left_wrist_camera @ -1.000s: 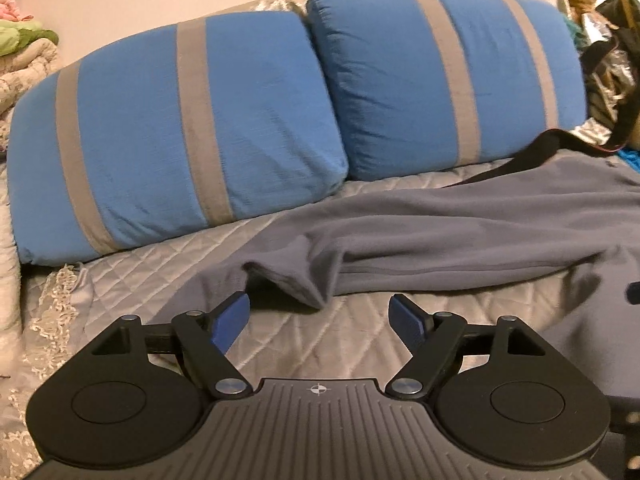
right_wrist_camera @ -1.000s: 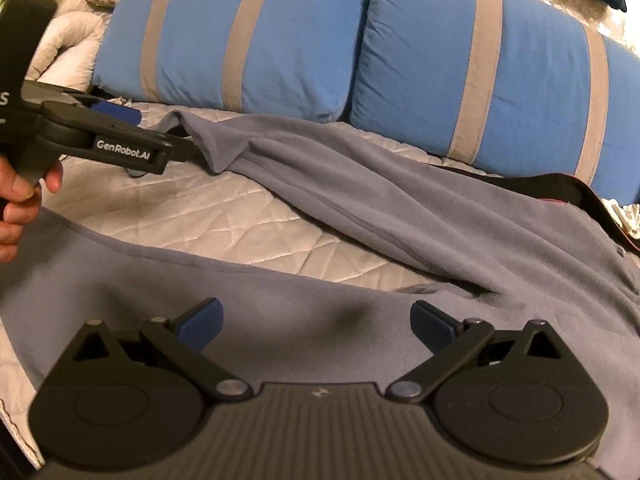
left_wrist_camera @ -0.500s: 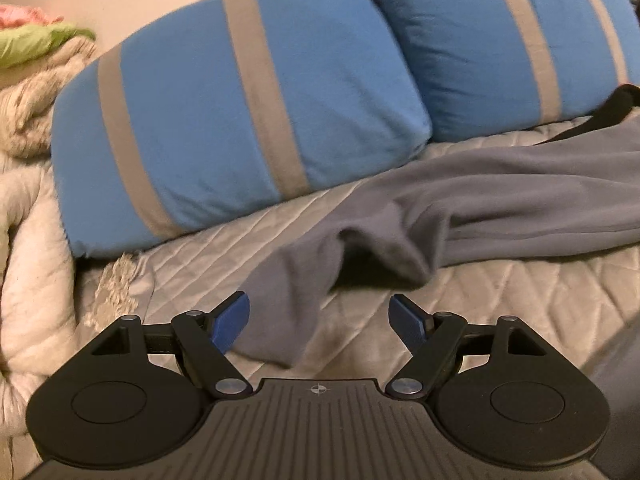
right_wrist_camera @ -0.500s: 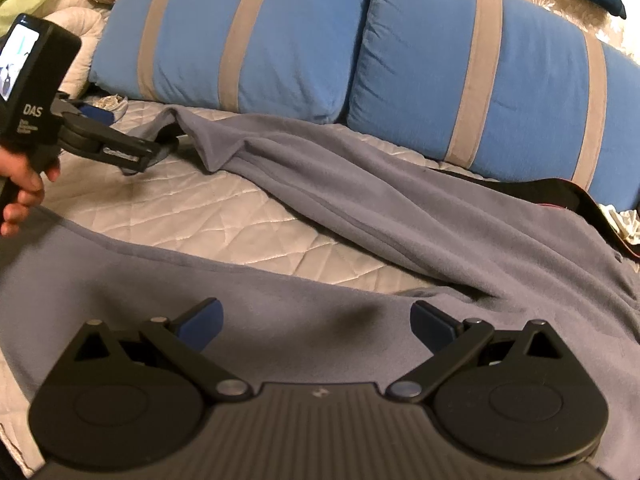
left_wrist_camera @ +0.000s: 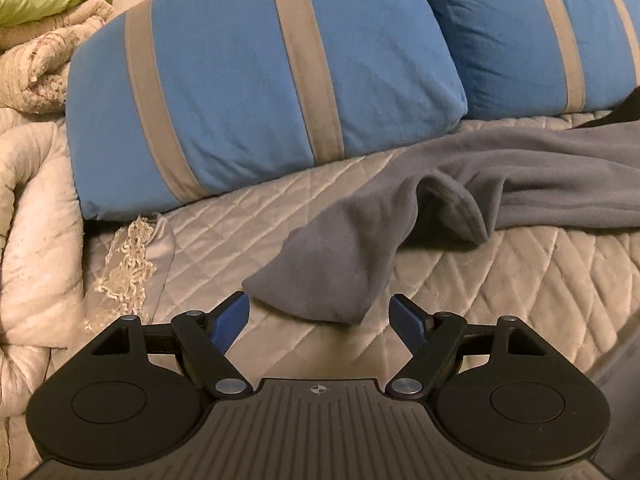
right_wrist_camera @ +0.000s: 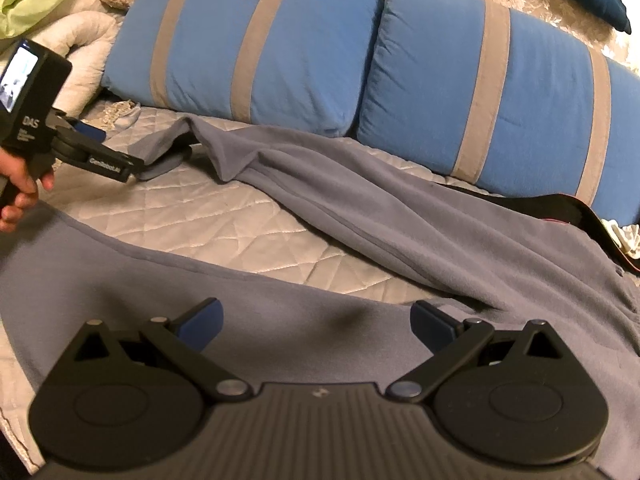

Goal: Fold clothes

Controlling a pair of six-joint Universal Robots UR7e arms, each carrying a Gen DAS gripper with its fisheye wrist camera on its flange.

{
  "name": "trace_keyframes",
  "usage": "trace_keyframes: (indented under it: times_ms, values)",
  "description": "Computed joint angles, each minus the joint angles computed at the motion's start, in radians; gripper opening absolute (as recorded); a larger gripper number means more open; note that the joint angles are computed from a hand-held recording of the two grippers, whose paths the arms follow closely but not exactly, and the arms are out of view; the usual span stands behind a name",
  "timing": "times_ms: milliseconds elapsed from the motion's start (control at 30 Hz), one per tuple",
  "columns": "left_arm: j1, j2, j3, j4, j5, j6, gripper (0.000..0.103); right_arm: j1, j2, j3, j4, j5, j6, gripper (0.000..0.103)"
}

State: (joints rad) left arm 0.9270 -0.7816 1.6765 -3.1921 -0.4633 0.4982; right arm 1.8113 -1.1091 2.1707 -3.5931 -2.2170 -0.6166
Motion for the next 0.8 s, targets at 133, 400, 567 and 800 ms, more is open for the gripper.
trace_keyframes:
  times_ms: [133,400,567,800]
  values:
    - [0.016,-0.009,0.004,0.007,-0.063,-0.016,0.076,-0.003,-0.006,0.001,0.02,0.004,0.016,0.103]
    - [0.038,0.017,-0.008,-0.065,-0.145,0.08,0.075,-0.007,-0.014,0.004,0.037,0.034,0.016,0.103]
    - [0.043,0.049,-0.028,-0.07,-0.122,0.134,0.056,-0.011,-0.018,0.009,0.036,0.051,0.016,0.103]
    - [0.051,0.072,-0.04,-0.094,-0.048,0.167,0.01,-0.01,-0.011,0.015,0.01,0.089,-0.039,0.103]
